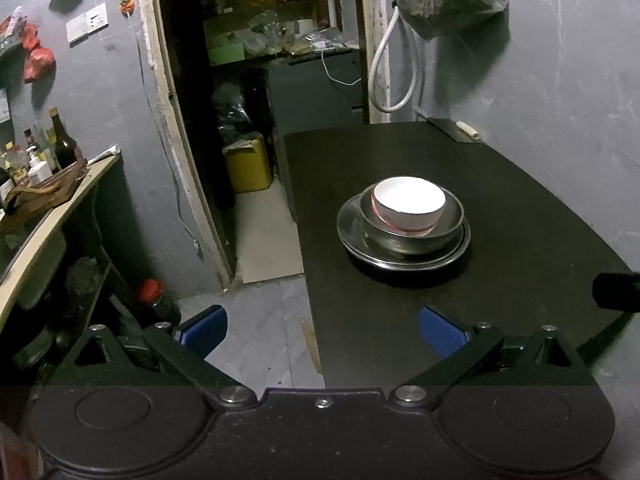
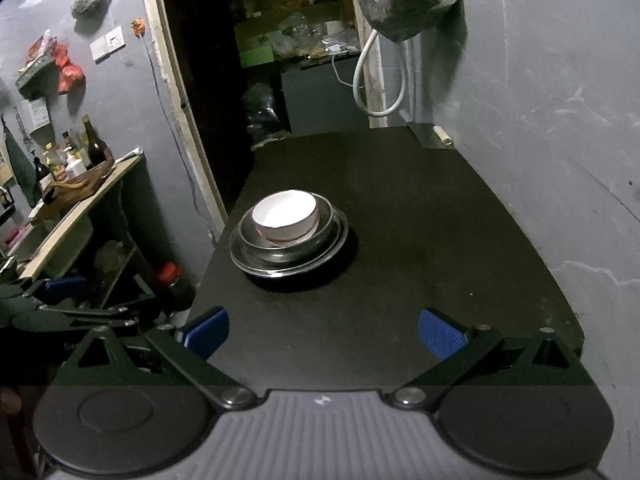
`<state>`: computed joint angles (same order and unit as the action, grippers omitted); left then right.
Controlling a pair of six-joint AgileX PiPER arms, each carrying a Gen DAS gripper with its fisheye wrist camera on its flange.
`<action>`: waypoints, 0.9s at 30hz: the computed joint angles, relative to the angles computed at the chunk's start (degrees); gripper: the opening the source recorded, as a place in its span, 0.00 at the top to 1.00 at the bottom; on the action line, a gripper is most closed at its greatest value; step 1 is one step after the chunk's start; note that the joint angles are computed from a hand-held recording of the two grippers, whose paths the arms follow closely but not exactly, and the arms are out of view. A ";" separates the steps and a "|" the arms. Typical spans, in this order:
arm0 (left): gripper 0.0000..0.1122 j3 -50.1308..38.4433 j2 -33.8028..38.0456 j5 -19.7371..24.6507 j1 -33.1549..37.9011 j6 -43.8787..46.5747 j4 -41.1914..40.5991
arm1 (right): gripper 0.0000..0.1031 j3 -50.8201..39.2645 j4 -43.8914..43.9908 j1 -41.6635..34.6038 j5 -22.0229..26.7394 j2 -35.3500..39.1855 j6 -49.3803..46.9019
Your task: Organize plates and bowls
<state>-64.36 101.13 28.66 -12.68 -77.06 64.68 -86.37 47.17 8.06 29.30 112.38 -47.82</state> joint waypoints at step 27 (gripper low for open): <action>0.09 1.25 -1.01 2.17 -0.92 -4.28 3.41 | 0.00 -1.16 0.81 -0.60 0.81 0.93 -0.80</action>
